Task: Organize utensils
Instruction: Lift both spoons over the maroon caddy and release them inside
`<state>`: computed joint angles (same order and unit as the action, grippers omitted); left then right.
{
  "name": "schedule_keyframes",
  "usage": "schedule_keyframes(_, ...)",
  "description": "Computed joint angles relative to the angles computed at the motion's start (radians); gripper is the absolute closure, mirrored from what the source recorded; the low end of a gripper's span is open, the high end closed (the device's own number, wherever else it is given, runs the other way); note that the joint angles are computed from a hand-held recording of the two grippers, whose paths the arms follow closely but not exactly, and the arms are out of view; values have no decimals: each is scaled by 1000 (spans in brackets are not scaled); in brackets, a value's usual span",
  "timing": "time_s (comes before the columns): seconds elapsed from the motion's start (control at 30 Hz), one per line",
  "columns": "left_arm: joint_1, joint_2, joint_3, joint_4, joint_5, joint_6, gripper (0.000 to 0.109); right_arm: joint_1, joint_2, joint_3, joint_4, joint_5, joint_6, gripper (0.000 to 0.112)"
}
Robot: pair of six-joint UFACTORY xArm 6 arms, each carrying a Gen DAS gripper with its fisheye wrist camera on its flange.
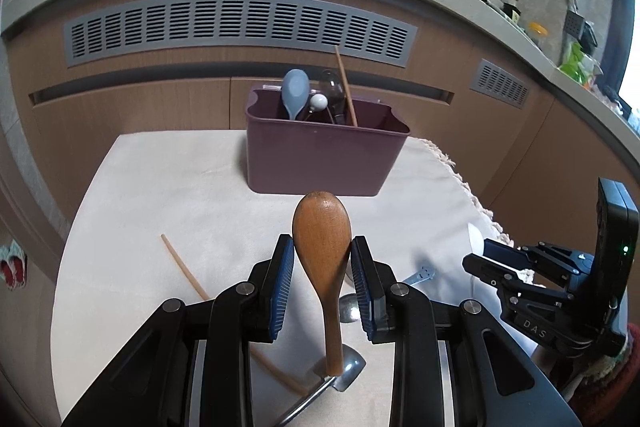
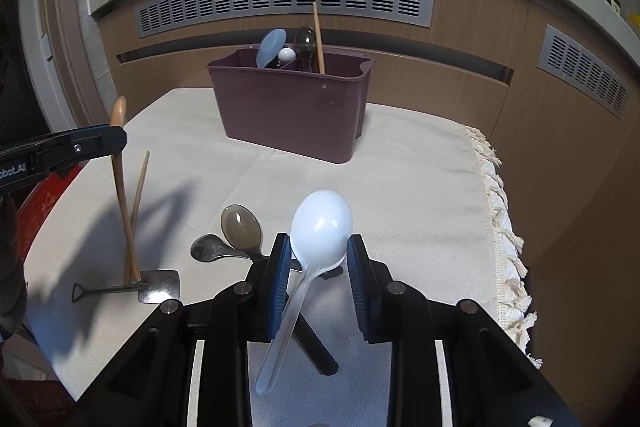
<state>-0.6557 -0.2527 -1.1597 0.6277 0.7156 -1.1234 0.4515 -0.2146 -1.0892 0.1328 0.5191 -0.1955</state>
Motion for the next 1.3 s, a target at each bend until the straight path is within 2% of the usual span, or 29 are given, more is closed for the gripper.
schedule_keyframes(0.17, -12, 11, -42, 9, 39, 21, 79, -3, -17, 7, -34, -17, 45, 86)
schedule_keyframes(0.33, -32, 8, -119, 94, 74, 16, 78, -8, -25, -27, -57, -35, 59, 86)
schedule_keyframes(0.43, -27, 19, -200, 144, 87, 44, 78, -13, -9, -102, -74, -41, 51, 87)
schedule_keyframes(0.57, 10, 76, -368, 187, 72, 98, 78, -23, 64, -299, -146, -57, 71, 87)
schedule_keyframes(0.63, 46, 133, -483, 147, 52, 151, 78, -32, 124, -424, -149, -43, 73, 87)
schedule_keyframes(0.7, 91, 199, -601, 34, 16, 243, 78, -41, 213, -591, -156, -5, 74, 87)
schedule_keyframes(0.87, 147, 296, -760, -39, 38, 333, 78, -46, 397, -893, -172, 25, 60, 87)
schedule_keyframes(1.03, 197, 342, -736, -67, -23, 359, 78, -45, 526, -1043, 1, 56, -15, 87)
schedule_keyframes(1.13, 219, 384, -719, -92, -59, 385, 78, -33, 585, -1062, 38, 33, -31, 87)
schedule_keyframes(1.2, 238, 418, -715, -157, -78, 425, 78, -24, 641, -1096, 39, 18, -28, 87)
schedule_keyframes(1.3, 254, 451, -702, -209, -102, 451, 78, -18, 718, -1158, 40, 42, -19, 87)
